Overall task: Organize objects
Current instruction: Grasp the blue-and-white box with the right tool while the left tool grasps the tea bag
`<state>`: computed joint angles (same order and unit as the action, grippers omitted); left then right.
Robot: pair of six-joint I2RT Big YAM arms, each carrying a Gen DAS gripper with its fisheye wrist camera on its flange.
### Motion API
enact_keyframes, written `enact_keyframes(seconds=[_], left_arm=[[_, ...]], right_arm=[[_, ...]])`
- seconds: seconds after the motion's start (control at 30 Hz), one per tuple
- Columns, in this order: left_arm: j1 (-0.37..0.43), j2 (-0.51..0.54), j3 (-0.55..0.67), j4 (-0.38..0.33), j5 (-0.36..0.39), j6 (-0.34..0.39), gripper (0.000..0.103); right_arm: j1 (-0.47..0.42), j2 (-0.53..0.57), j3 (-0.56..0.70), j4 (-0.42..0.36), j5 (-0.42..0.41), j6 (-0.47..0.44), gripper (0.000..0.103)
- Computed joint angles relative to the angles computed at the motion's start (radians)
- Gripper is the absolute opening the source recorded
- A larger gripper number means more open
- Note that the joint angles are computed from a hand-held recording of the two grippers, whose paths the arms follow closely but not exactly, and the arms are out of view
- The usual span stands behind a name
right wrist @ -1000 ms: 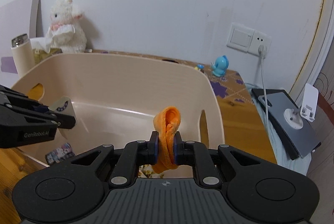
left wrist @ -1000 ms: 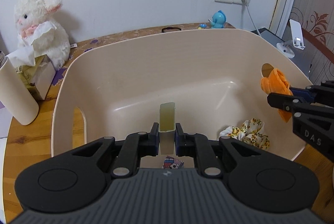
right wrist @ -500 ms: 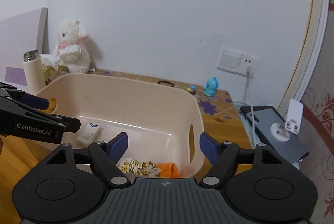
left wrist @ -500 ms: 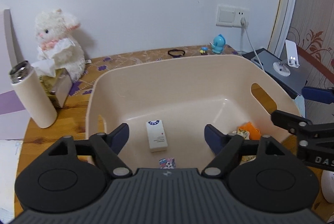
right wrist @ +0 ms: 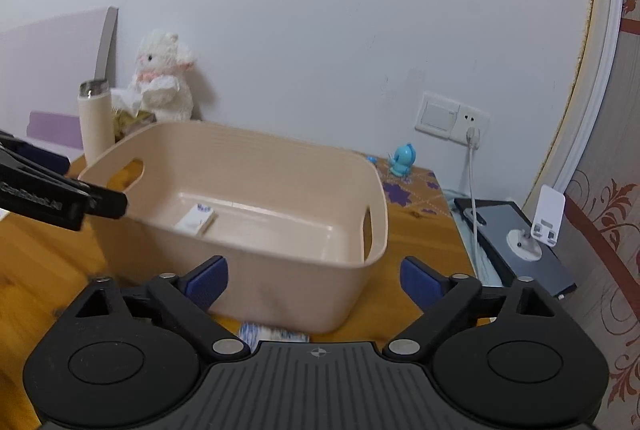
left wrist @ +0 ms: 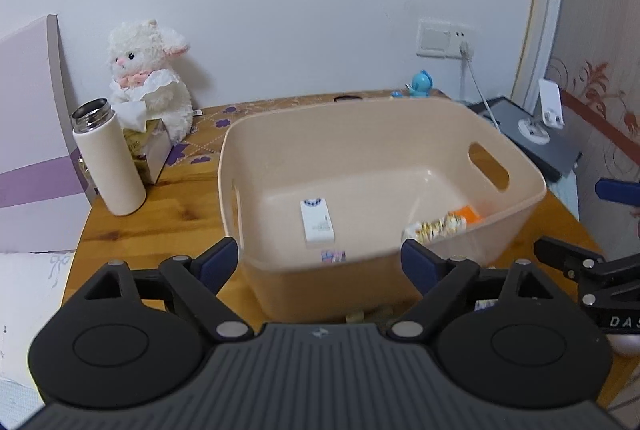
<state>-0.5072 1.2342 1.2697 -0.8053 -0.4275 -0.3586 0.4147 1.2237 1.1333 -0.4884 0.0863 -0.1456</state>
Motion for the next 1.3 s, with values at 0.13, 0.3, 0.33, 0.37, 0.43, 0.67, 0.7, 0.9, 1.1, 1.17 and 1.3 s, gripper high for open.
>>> enact_keyframes(seconds=[0.13, 0.3, 0.33, 0.37, 0.43, 0.67, 0.7, 0.9, 1.1, 1.17, 1.3], left_arm=[[-0.022, -0.025, -0.045, -0.010, 0.013, -0.018, 0.090], [-0.036, -0.030, -0.102, -0.016, 0.042, -0.047, 0.090], [-0.038, -0.030, -0.113, -0.015, 0.045, -0.050, 0.090], [-0.039, -0.027, -0.124, -0.014, 0.054, -0.056, 0.090], [-0.038, -0.025, -0.143, -0.010, 0.075, -0.068, 0.090], [-0.035, -0.011, -0.191, 0.032, 0.116, -0.081, 0.090], [-0.032, -0.009, -0.197, 0.045, 0.123, -0.079, 0.090], [-0.009, 0.007, -0.229, 0.132, 0.160, -0.090, 0.090], [0.008, 0.033, -0.239, 0.187, 0.182, -0.076, 0.089], [0.009, 0.034, -0.245, 0.208, 0.180, -0.059, 0.087], [0.010, 0.029, -0.258, 0.239, 0.173, -0.035, 0.072]], right_arm=[[-0.003, -0.019, -0.041, -0.016, 0.000, 0.002, 0.097], [-0.008, -0.023, -0.079, -0.041, 0.009, -0.003, 0.097], [-0.009, -0.023, -0.086, -0.044, 0.010, -0.005, 0.097], [-0.008, -0.023, -0.091, -0.048, 0.013, -0.005, 0.097], [-0.011, -0.019, -0.102, -0.055, 0.009, -0.002, 0.097], [-0.013, 0.017, -0.127, -0.062, 0.005, 0.006, 0.097], [-0.014, 0.023, -0.128, -0.060, 0.004, 0.006, 0.097], [-0.014, 0.071, -0.122, -0.047, -0.003, 0.021, 0.098], [-0.023, 0.116, -0.107, -0.014, -0.040, 0.051, 0.101], [-0.027, 0.133, -0.098, -0.004, -0.059, 0.067, 0.102], [-0.027, 0.159, -0.086, 0.020, -0.071, 0.087, 0.102]])
